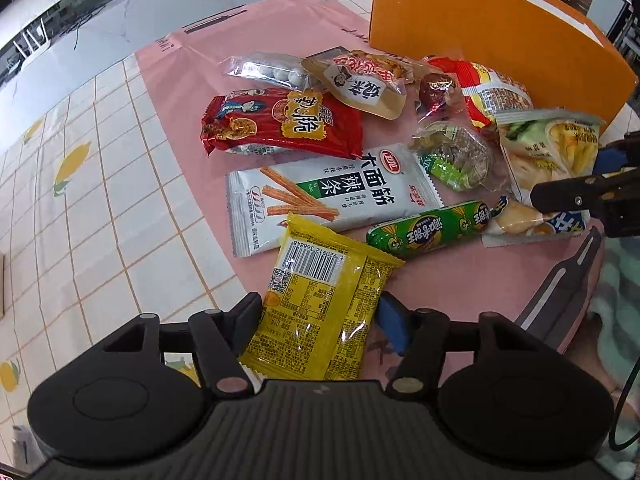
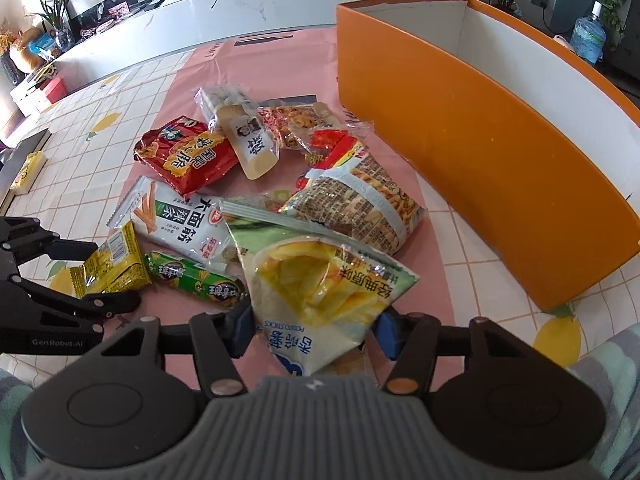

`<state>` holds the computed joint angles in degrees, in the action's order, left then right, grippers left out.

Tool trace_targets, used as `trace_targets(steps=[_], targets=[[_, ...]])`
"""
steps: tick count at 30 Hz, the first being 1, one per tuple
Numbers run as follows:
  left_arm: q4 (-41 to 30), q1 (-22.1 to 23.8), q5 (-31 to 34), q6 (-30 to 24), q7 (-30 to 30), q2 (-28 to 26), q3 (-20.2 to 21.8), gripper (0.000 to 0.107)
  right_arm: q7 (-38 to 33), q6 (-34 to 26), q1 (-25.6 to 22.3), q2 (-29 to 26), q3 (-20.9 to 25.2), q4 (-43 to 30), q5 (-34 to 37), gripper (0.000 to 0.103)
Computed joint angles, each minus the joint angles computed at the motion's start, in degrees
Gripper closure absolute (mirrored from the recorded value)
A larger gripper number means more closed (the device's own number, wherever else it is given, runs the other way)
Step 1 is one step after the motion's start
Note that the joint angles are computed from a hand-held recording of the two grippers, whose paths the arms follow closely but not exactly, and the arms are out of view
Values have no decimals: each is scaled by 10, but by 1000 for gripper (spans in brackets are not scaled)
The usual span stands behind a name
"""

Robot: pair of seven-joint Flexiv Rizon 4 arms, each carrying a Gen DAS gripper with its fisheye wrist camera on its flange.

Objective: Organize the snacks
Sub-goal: 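Carry both bags over the orange box and lower them inside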

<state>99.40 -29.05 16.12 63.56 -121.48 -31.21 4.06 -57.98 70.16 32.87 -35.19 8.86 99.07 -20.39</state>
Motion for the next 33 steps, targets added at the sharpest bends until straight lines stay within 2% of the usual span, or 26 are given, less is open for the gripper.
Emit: trace_targets(steps=[6,11,17,25,30,33], targets=[[-25,-24,19,-45,-50,-1,15,44,-6,10,-4,8,2,10,2,54],[-36,-36,44,-65,-111,16,20,44,-16,37,-14,22,4,28,4,55],[-66,-55,93,-103,-203,40,17,44,-50,68,-43,39,31,46,30,56],[-128,-67,129,-121,-300,43,0,44,-154,96,-105,58,82,41,73,56],[-173,-79,142,-130,-356,24,-2,44,-259,65,-166,49,147,-1,135,57],[-204,-82,140,-136,-362,6,-4,44,-316,46,-186,43,160,-29,161,57]])
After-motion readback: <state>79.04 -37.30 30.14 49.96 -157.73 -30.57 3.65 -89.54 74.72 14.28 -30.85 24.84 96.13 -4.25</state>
